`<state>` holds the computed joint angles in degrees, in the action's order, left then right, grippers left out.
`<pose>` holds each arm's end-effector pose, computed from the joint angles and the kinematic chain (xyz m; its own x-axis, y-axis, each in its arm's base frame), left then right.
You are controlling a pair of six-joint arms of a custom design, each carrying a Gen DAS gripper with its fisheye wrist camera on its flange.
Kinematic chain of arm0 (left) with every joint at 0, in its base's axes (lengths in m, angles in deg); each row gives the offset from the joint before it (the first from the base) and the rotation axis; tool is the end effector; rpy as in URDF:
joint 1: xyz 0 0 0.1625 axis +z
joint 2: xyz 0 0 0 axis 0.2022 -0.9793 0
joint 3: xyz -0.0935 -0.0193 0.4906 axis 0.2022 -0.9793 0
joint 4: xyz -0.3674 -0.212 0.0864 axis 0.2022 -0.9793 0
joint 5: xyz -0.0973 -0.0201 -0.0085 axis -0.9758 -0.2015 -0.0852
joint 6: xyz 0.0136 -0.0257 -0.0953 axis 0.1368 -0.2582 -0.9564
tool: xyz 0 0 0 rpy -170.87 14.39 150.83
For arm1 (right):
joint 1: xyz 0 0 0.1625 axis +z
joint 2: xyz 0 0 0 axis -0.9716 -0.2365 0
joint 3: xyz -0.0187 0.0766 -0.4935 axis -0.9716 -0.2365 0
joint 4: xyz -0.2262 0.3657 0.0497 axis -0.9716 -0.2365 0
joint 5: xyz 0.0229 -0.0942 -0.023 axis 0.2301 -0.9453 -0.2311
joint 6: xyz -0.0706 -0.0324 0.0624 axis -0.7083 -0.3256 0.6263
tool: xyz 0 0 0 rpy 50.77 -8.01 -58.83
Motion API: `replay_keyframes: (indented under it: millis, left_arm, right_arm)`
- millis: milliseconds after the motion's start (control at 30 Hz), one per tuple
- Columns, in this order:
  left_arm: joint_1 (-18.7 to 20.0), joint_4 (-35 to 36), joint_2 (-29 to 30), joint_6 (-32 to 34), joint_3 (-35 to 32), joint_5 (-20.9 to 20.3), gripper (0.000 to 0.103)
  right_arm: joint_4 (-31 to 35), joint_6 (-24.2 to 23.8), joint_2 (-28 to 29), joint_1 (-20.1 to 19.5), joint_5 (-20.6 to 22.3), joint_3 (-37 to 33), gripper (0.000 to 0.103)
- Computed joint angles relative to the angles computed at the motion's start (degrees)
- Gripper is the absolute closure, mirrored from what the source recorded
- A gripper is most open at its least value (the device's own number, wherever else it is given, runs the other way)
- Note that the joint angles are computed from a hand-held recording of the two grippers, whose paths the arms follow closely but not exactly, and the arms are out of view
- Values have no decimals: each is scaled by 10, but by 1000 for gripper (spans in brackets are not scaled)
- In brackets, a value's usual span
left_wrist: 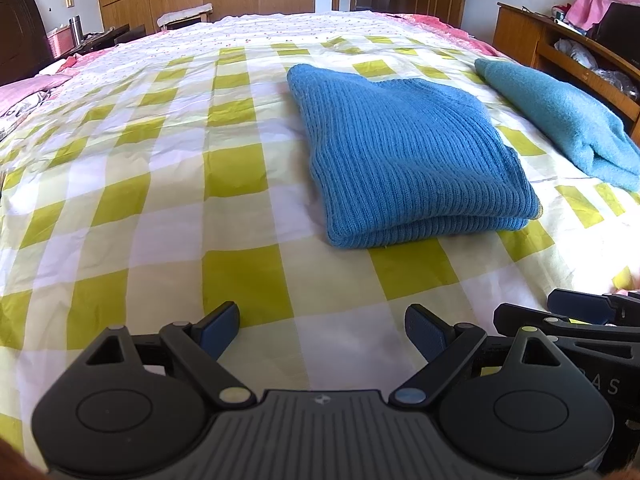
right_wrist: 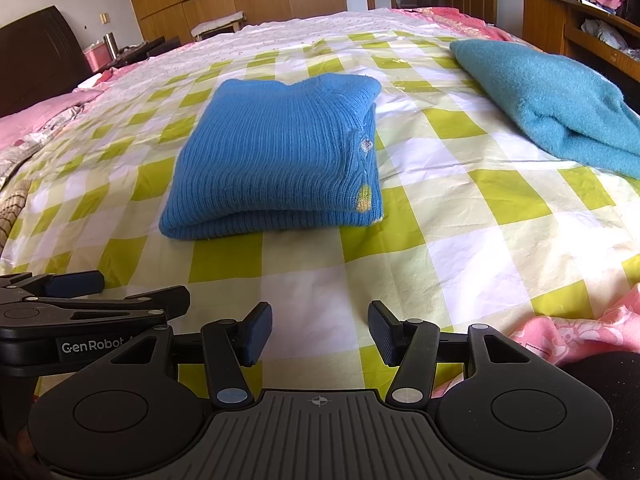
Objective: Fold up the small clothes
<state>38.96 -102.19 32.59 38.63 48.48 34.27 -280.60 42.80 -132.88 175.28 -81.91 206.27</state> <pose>-0.2219 -0.6019 0.1071 -0.7249 0.1025 -0.6812 0.4898 0.7721 -0.4049 0.1736 -0.5832 0.1791 -0.7998 -0.0565 0.5976 -0.4114 0.7765 -0.4772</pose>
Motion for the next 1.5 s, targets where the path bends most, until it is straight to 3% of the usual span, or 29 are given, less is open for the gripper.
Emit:
replay_keyframes:
  millis: [1500]
  left_arm:
    - [-2, 1, 0, -2, 0, 3, 11]
  right_arm:
    - [3, 2, 1, 0, 0, 0, 50]
